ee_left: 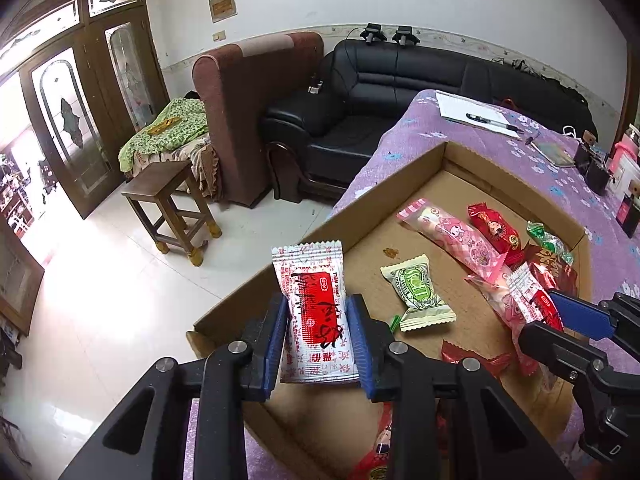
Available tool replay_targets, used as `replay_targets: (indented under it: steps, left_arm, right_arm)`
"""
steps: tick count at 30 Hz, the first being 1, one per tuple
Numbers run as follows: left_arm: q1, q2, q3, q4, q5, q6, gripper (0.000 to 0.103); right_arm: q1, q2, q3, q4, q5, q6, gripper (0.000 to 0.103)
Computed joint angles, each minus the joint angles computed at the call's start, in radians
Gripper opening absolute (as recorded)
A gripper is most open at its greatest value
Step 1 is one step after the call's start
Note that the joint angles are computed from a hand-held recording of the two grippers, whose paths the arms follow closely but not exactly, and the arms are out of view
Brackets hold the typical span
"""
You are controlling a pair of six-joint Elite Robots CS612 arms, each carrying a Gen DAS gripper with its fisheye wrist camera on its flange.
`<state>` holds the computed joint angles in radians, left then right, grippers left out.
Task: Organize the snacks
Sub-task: 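Open the left tool to release its sachet while the right tool releases its sachet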
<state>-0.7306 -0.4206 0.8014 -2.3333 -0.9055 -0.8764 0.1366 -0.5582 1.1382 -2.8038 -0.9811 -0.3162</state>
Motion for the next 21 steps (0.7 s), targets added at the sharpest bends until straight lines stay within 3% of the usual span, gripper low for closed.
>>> replay_targets:
  steps: [3, 7, 10, 12, 14, 16, 18, 21]
  left_arm:
    - [0.001, 0.001, -0.002, -0.001, -0.002, -0.004, 0.034]
    - [0.000, 0.002, -0.003, -0.001, 0.001, -0.005, 0.055]
    - [-0.001, 0.000, 0.000, -0.006, 0.006, -0.008, 0.058]
    - [-0.002, -0.003, 0.003, -0.009, 0.015, -0.007, 0.069]
    - [-0.007, -0.010, 0.011, -0.012, 0.046, -0.010, 0.089]
    - [-0.013, -0.017, 0.021, -0.019, 0.081, -0.011, 0.096]
    - [-0.020, -0.024, 0.025, -0.009, 0.119, -0.017, 0.097]
    - [-0.026, -0.033, 0.033, -0.005, 0.142, -0.022, 0.100]
  right_arm:
    - [0.001, 0.000, -0.001, 0.006, -0.003, -0.002, 0.032]
    - [0.001, 0.000, -0.001, 0.004, -0.006, -0.004, 0.037]
    - [0.000, -0.002, 0.004, -0.010, -0.007, -0.003, 0.042]
    - [-0.001, -0.003, 0.007, -0.018, -0.007, 0.000, 0.042]
    - [-0.002, -0.005, 0.010, -0.030, -0.007, 0.002, 0.042]
    - [-0.004, -0.009, 0.016, -0.044, -0.006, 0.007, 0.042]
    - [-0.007, -0.015, 0.027, -0.067, -0.005, 0.017, 0.043]
    - [-0.014, -0.029, 0.051, -0.108, -0.003, 0.035, 0.056]
